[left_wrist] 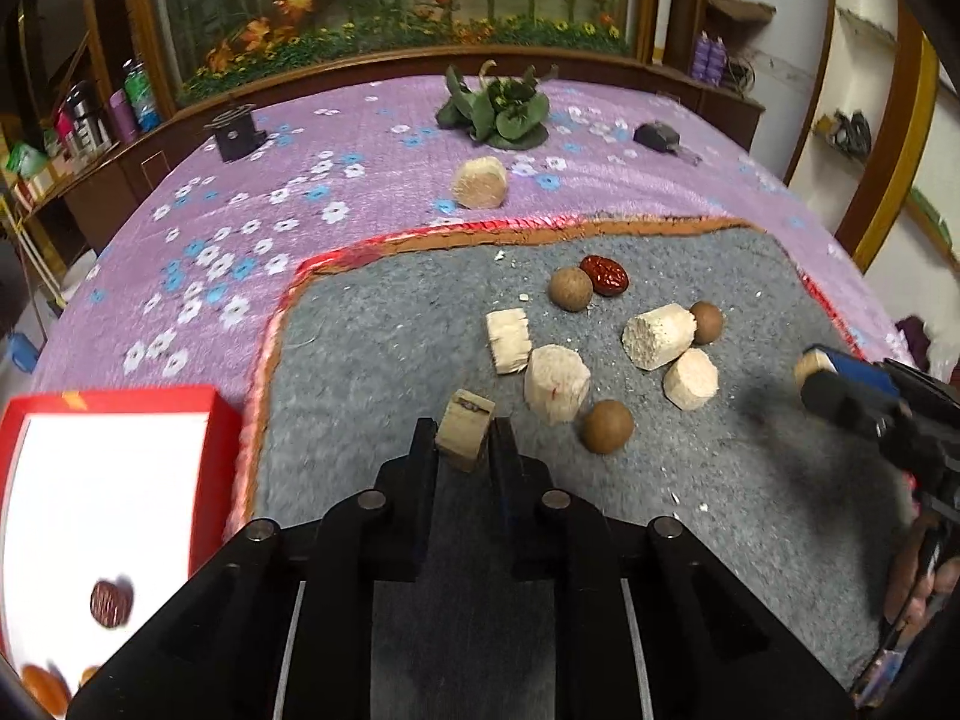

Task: Organize fruits
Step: 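Carry the cake and cube into the white tray and open both tools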

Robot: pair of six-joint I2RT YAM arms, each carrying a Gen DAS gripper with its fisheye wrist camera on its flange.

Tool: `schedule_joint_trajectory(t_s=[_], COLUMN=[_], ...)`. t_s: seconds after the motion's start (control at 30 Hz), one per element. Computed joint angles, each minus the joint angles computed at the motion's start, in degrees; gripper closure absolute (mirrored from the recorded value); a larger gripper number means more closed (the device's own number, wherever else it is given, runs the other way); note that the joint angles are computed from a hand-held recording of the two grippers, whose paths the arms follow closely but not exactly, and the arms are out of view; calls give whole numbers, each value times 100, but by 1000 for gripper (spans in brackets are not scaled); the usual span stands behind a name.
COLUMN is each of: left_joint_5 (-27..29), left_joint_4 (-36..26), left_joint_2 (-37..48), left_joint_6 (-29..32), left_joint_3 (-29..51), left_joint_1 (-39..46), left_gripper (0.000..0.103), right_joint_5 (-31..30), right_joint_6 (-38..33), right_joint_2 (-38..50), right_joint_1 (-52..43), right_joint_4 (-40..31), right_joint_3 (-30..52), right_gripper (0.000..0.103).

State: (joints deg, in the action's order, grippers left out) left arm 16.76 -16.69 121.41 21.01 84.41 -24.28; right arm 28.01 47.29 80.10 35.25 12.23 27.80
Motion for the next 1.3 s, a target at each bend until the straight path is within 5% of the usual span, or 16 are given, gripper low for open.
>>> schedule_joint_trajectory(t_s=[0.27, 0.53, 0.9, 1.3], left_joint_5=[695, 1140, 788, 517], left_joint_4=[616, 1063, 1302, 1291], left_joint_2=[-1239, -1949, -1034, -373], left_joint_6=[-119, -189, -184, -151], left_joint_3=[-1150, -1702, -1209, -972], left_joint_1=[706, 1844, 2848, 2945], left_gripper=[89, 89, 88, 88], right_joint_5=[-524, -1265, -2054, -1968], right_joint_6=[164, -412, -670, -687], right_joint_2=[227, 1837, 4983, 6465], right_joint_1=[-102, 123, 452, 609], right_joint_4=[305, -397, -2206, -3565], right_joint_3=[307, 2735, 7301, 9504], right_gripper=[71, 72, 72, 71])
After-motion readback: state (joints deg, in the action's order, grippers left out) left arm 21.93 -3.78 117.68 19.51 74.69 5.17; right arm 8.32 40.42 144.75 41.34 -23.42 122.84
